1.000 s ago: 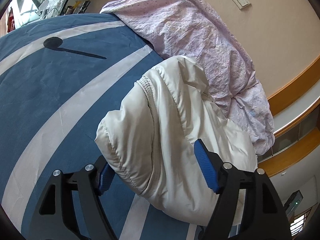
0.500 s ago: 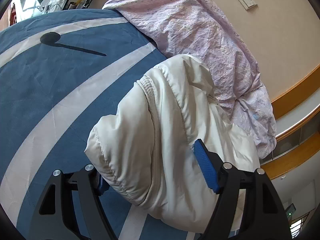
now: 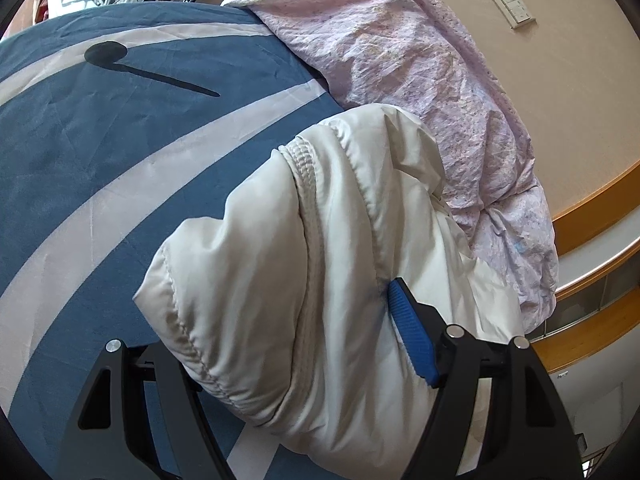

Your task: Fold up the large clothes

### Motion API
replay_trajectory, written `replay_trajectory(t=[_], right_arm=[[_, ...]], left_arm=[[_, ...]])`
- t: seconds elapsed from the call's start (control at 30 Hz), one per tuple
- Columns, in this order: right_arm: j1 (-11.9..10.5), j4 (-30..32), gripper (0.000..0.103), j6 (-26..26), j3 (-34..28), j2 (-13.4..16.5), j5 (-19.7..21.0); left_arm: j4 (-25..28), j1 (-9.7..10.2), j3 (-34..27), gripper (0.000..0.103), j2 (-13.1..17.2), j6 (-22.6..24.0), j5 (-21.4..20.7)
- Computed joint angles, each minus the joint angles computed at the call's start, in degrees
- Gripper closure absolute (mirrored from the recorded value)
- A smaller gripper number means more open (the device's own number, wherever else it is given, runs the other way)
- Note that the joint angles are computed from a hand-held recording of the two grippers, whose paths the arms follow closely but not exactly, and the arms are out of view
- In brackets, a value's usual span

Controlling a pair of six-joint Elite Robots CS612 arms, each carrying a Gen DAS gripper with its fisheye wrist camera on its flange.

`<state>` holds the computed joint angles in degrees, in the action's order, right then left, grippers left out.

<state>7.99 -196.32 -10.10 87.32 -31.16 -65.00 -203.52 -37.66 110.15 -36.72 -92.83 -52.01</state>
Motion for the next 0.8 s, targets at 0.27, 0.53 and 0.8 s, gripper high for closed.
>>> replay_trajectory(t=[0.27, 0.53, 0.8], right_arm=[[3.92, 13.06, 0.029, -9.79, -4.76, 1.62, -9.50], [3.38, 13.96, 0.029, -8.66, -5.54, 2.36, -7.33], [3.01, 14.22, 0.028, -7.52, -5.75, 2.57, -6.02]], left_arm=[[-1.34, -0.18, -0.65, 0.048, 0.42, 0.07, 2.24], [-5.21, -1.31, -1.75, 0.075, -0.37, 9.07, 5.99], [-13.56, -2.83, -4.91, 0.077, 0.05, 22.85, 8.76]])
